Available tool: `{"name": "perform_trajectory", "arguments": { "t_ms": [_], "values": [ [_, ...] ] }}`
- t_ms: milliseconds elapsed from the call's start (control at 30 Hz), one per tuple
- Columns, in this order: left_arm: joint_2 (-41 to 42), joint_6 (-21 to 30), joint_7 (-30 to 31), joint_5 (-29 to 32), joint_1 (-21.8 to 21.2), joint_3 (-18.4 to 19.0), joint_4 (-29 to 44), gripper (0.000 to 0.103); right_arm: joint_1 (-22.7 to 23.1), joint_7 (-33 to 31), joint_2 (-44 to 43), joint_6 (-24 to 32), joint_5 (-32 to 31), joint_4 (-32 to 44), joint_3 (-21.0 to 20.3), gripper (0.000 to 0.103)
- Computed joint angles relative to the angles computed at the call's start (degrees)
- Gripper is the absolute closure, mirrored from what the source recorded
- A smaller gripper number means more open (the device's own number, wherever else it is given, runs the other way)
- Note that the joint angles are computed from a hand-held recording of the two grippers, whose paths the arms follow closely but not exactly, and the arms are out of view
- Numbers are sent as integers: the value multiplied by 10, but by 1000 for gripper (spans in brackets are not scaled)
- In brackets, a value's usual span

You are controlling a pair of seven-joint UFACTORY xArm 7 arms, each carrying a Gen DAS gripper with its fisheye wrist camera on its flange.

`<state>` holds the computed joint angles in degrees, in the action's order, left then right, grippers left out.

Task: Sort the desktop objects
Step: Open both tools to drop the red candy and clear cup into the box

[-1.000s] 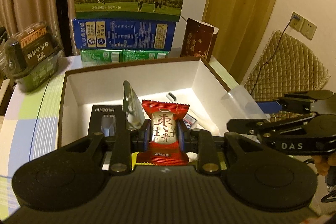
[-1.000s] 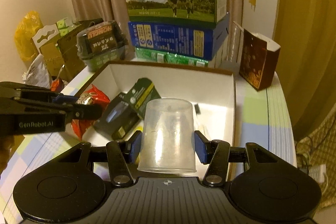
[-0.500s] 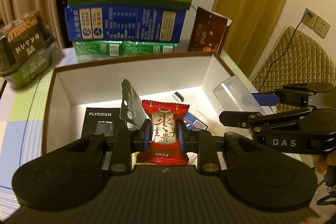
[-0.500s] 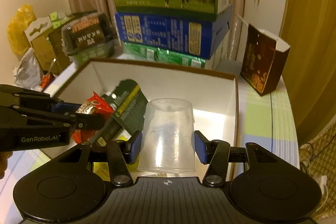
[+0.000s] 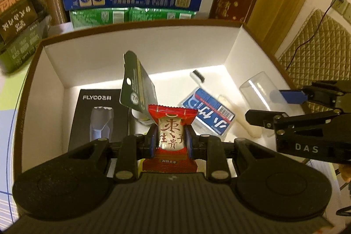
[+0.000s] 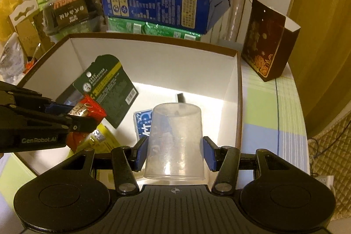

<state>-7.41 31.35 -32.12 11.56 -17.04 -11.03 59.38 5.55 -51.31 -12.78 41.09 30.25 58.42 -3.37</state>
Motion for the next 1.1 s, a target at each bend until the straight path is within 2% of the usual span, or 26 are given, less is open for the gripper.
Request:
{"name": "perform_trajectory", "arguments": {
  "t_ms": [467, 767, 833, 867, 900, 967, 1100],
  "values": [
    [4, 9, -20, 24, 3, 2, 3, 79, 1, -3, 5, -10, -6, -1, 5, 53],
    [-11, 11, -35, 36, 11, 0, -11, 79, 13, -31, 2, -60, 19, -21, 2, 53],
    [-16, 12, -35, 34, 12, 0, -14, 75, 13, -32, 2, -42, 21, -16, -2, 52],
    [-19, 12, -35, 33, 13, 0, -16, 74, 11, -29, -1, -32, 20, -14, -2, 49],
    [-22, 13, -34, 32, 14, 0, -17, 73, 11, -30, -4, -26, 22, -15, -3, 38],
    [-28, 18, -31, 27, 15, 1, -19, 70, 14, -37, -17, -25, 37, -22, -6, 24],
    [-44, 38, -48, 39, 23, -6, -20, 47, 19, -28, -35, -19, 46, -27, -7, 6]
  ]
}}
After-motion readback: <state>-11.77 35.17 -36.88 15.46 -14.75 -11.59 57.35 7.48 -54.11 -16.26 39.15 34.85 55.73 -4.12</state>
